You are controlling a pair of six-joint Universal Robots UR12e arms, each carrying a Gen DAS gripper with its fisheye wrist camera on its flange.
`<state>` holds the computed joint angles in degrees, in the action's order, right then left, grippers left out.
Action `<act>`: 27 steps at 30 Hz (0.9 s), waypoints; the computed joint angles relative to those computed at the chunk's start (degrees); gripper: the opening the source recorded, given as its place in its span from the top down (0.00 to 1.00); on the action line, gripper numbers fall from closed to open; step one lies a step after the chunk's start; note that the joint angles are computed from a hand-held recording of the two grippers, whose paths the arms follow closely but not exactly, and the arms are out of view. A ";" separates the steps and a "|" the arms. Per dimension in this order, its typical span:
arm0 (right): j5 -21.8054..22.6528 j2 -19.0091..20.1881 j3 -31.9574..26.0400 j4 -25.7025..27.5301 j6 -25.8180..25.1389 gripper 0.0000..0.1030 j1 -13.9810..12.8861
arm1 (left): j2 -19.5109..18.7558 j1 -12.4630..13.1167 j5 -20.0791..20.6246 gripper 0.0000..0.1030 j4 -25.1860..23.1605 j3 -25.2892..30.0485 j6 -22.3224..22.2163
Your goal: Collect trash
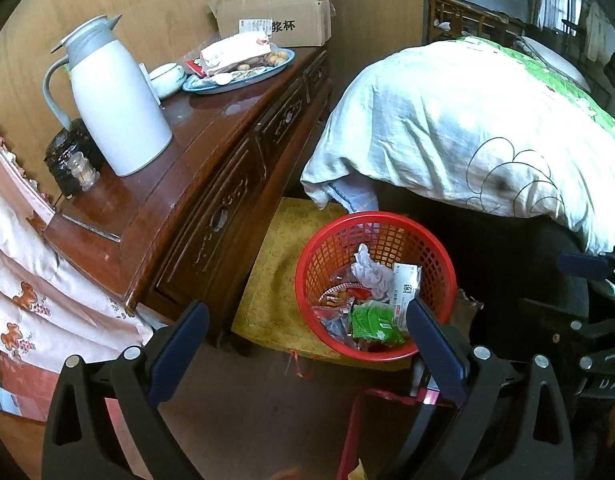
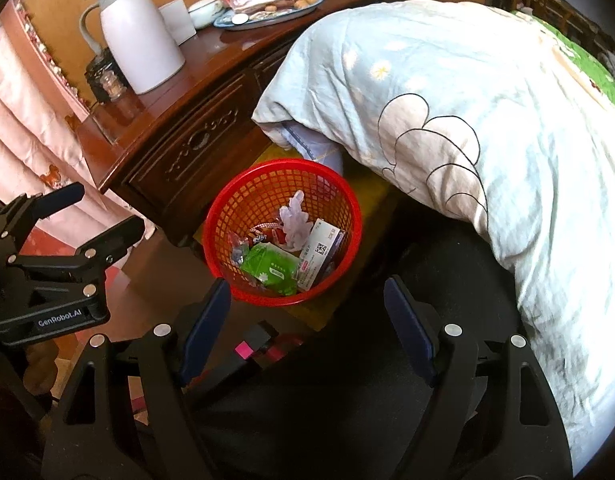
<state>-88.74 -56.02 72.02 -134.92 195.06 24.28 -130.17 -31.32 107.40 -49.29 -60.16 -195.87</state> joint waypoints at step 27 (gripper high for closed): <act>-0.91 -0.25 0.17 -0.28 -1.35 0.25 0.35 | -0.21 -0.35 0.61 0.06 0.00 0.43 0.85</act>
